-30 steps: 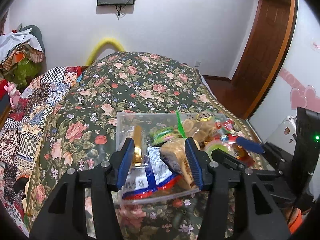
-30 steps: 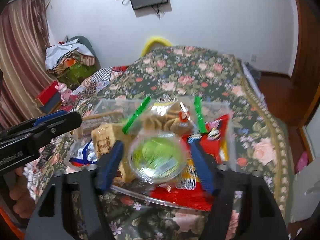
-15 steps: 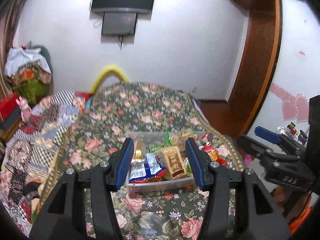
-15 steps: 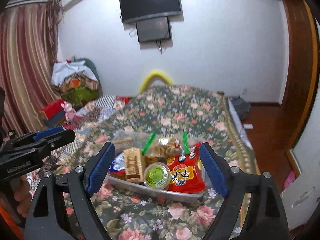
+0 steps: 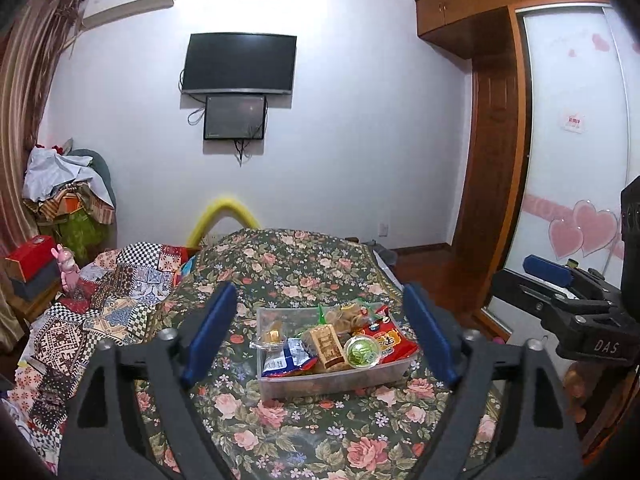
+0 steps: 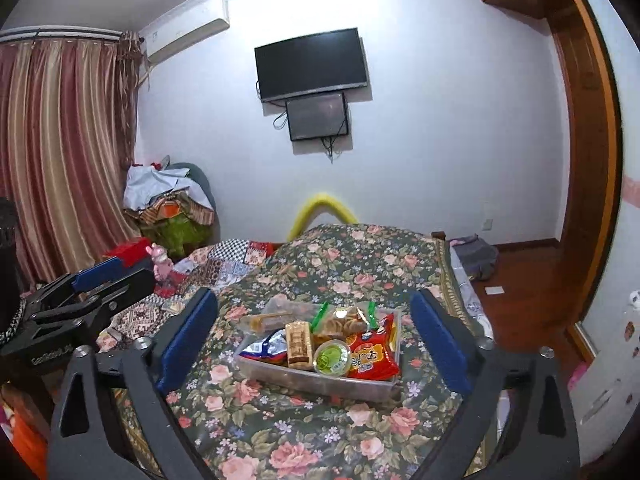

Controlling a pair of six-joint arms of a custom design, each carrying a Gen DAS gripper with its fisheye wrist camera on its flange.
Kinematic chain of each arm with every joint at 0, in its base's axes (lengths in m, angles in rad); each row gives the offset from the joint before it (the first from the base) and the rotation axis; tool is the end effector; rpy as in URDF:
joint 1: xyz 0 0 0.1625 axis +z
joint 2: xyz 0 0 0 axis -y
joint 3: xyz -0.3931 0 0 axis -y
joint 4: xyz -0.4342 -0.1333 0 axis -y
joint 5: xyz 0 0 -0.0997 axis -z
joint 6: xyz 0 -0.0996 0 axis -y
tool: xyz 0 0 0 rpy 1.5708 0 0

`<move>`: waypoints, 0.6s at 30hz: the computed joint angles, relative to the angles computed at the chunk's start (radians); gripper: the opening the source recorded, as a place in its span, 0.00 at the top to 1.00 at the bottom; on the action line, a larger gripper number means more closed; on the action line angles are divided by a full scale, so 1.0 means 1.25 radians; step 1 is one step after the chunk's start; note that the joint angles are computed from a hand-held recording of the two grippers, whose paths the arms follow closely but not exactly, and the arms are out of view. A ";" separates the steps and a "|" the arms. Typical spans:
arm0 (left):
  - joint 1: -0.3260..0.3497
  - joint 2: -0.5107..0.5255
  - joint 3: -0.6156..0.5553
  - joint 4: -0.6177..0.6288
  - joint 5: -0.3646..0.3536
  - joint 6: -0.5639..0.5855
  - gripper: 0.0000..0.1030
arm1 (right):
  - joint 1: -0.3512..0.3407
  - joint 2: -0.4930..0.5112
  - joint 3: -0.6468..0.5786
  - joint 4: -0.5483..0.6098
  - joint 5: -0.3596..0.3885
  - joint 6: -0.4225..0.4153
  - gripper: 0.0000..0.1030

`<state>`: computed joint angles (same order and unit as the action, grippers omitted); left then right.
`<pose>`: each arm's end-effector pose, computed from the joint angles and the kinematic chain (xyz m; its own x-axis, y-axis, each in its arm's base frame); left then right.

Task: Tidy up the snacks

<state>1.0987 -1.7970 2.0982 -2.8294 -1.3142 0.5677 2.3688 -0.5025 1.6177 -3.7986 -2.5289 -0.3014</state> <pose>-0.0692 -0.4842 0.4428 -0.6651 0.4907 -0.5628 0.7347 0.2951 -0.6109 0.4880 -0.4034 0.0260 -0.7910 0.0043 0.6118 -0.5775 0.3247 -0.7490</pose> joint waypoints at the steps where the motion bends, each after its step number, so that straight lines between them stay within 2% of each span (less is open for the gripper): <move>1: -0.002 -0.005 0.006 -0.008 0.001 0.002 0.10 | 0.004 0.007 -0.007 -0.015 -0.010 -0.012 0.00; 4: -0.011 -0.017 0.025 -0.034 0.016 0.016 0.02 | 0.008 0.016 -0.014 -0.029 -0.020 -0.025 0.00; 18: -0.018 -0.031 0.051 -0.051 0.034 0.024 0.00 | 0.018 0.025 -0.011 -0.039 -0.036 -0.021 0.00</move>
